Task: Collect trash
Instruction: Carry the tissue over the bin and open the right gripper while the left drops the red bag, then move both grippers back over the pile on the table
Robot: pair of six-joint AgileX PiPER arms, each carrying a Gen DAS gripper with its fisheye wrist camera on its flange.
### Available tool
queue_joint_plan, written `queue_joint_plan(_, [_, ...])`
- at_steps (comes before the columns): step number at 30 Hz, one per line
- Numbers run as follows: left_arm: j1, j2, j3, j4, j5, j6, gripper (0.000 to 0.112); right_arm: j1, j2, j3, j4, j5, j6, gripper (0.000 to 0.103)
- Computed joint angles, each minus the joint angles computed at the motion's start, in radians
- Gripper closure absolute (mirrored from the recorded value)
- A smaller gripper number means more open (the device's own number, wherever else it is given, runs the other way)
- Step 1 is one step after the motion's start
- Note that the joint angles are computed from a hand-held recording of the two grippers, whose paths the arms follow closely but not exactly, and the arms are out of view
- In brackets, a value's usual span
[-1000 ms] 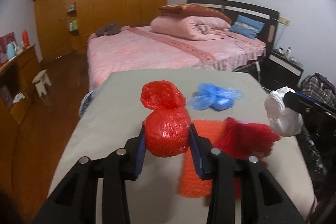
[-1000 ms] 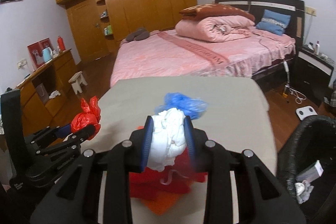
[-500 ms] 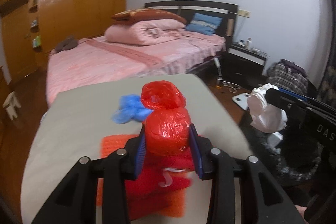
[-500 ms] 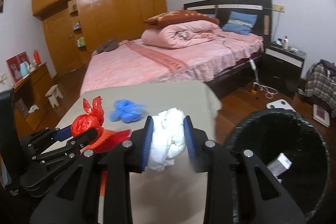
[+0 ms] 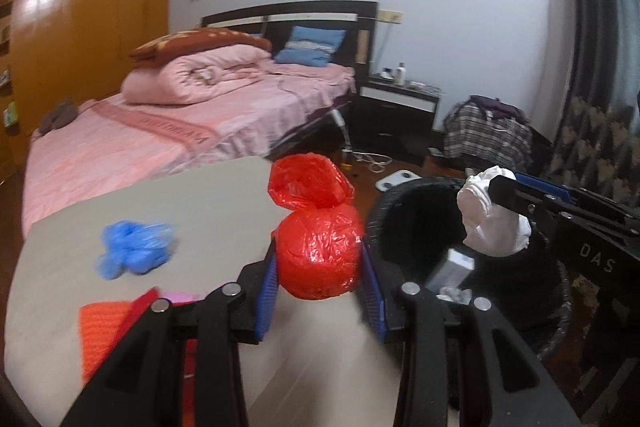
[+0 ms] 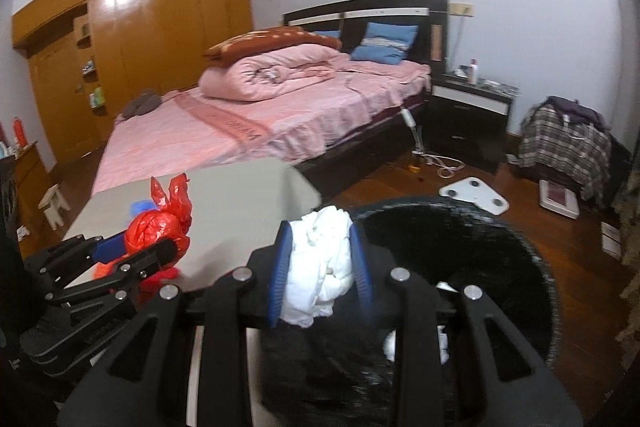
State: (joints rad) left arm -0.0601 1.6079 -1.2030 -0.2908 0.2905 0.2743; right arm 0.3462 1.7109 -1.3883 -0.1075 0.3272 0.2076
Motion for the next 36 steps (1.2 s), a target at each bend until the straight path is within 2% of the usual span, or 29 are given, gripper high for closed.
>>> queue_joint_plan(7, [-0.112, 0.074, -0.063, 0.011, -0.014, -0.017, 0.074, -0.102, -0.03, 0.066, -0.038, -0.031, 0.019, 0.074])
queue_joint_plan(15, [-0.183, 0.191, -0.173, -0.102, 0.018, 0.075, 0.074, -0.187, -0.02, 0.089, -0.073, -0.051, 0.038, 0.073])
queue_joint_plan(16, [-0.189, 0.207, -0.189, -0.121, 0.028, 0.096, 0.07, -0.192, -0.019, 0.093, -0.085, -0.055, 0.05, 0.07])
queue_joint_plan(17, [-0.189, 0.217, -0.201, -0.136, 0.032, 0.114, 0.067, -0.199, -0.015, 0.097, -0.129, -0.056, 0.092, 0.062])
queue_joint_plan(19, [-0.192, 0.224, -0.21, -0.134, 0.036, 0.115, 0.043, -0.205, -0.005, 0.09, -0.211, -0.054, 0.176, 0.052])
queue_joint_plan(22, [-0.184, 0.207, -0.183, -0.165, 0.003, 0.156, 0.035, -0.207, -0.002, 0.103, -0.349, -0.054, 0.308, 0.03])
queue_joint_plan(24, [-0.17, 0.196, -0.174, -0.121, 0.002, 0.115, 0.034, -0.205, -0.005, 0.113, -0.434, -0.056, 0.396, 0.021])
queue_joint_plan(25, [-0.161, 0.19, -0.17, -0.105, 0.002, 0.099, 0.033, -0.201, -0.008, 0.119, -0.474, -0.057, 0.439, 0.012])
queue_joint_plan(27, [-0.136, 0.162, -0.141, -0.066, -0.01, 0.057, 0.028, -0.192, -0.013, 0.127, -0.549, -0.055, 0.519, 0.009])
queue_joint_plan(31, [-0.083, 0.082, -0.057, 0.056, -0.047, -0.059, 0.02, -0.168, -0.01, 0.105, -0.417, -0.027, 0.413, 0.005])
queue_joint_plan(36, [0.012, -0.04, 0.064, 0.209, -0.068, -0.201, 0.018, -0.09, -0.005, 0.089, -0.391, -0.009, 0.407, 0.005])
